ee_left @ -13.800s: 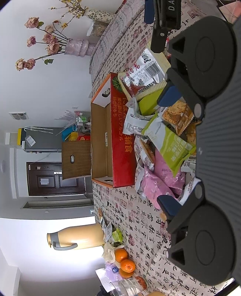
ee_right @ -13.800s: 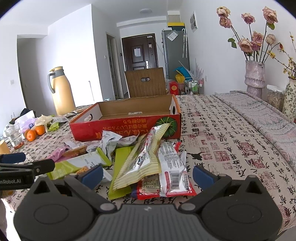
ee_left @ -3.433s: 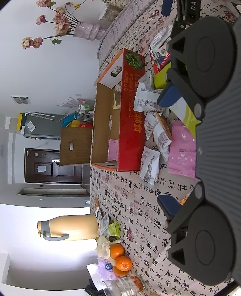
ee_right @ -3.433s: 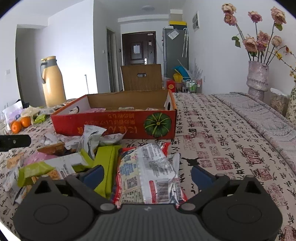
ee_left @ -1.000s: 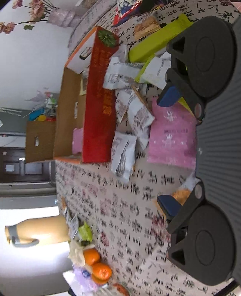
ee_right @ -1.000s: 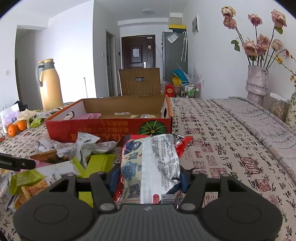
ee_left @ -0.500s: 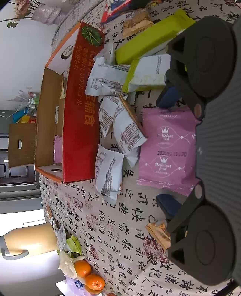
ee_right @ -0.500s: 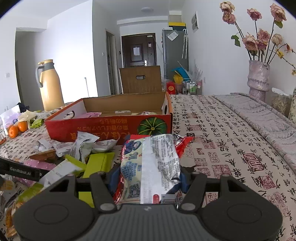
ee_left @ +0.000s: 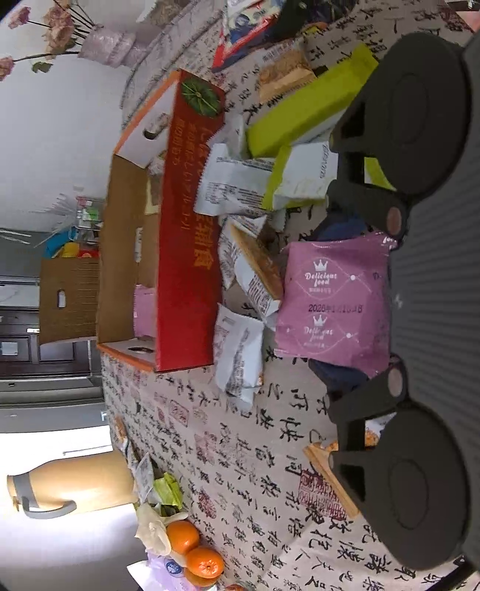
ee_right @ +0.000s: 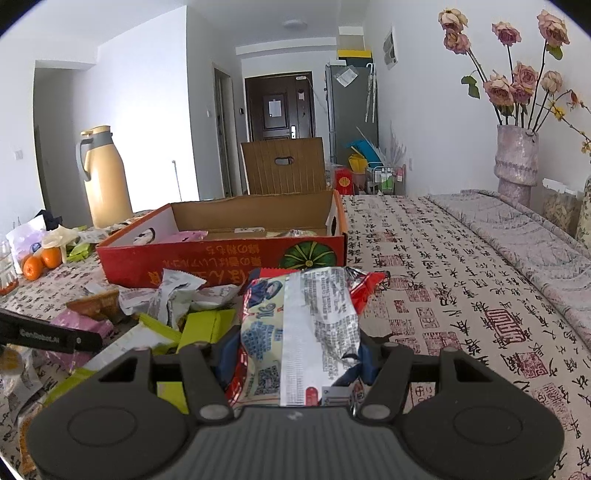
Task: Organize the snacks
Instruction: 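Grasp the large pink pouch with the left gripper while the right gripper carries its bag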
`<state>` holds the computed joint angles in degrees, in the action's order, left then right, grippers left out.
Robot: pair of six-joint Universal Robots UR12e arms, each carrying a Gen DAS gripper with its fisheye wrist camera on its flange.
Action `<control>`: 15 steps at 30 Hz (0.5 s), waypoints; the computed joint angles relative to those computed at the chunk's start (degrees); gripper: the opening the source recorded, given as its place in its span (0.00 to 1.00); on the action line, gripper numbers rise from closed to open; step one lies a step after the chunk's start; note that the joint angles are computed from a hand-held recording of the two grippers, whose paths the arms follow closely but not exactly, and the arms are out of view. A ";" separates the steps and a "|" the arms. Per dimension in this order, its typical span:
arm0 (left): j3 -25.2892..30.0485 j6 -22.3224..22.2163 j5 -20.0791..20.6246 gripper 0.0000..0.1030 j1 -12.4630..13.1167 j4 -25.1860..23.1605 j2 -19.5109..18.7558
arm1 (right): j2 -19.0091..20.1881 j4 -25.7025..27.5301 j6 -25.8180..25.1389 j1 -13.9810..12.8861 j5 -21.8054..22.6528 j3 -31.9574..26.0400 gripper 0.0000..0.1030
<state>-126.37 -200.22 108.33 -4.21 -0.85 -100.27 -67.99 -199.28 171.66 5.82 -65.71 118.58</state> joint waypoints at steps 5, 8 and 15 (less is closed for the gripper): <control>-0.51 0.64 1.18 0.63 -0.65 3.20 1.00 | -0.26 -0.87 0.08 0.06 0.28 0.12 0.58; -0.53 1.36 1.61 0.63 -1.03 5.70 1.42 | -0.27 -1.27 0.32 0.23 0.31 -0.19 0.58; 1.46 3.73 2.39 0.63 -1.45 10.43 0.65 | 0.38 -2.42 1.43 0.88 0.84 -1.89 0.58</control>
<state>-124.91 -196.50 110.72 -5.65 9.58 -99.62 -67.61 -201.71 173.09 6.70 -64.87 116.69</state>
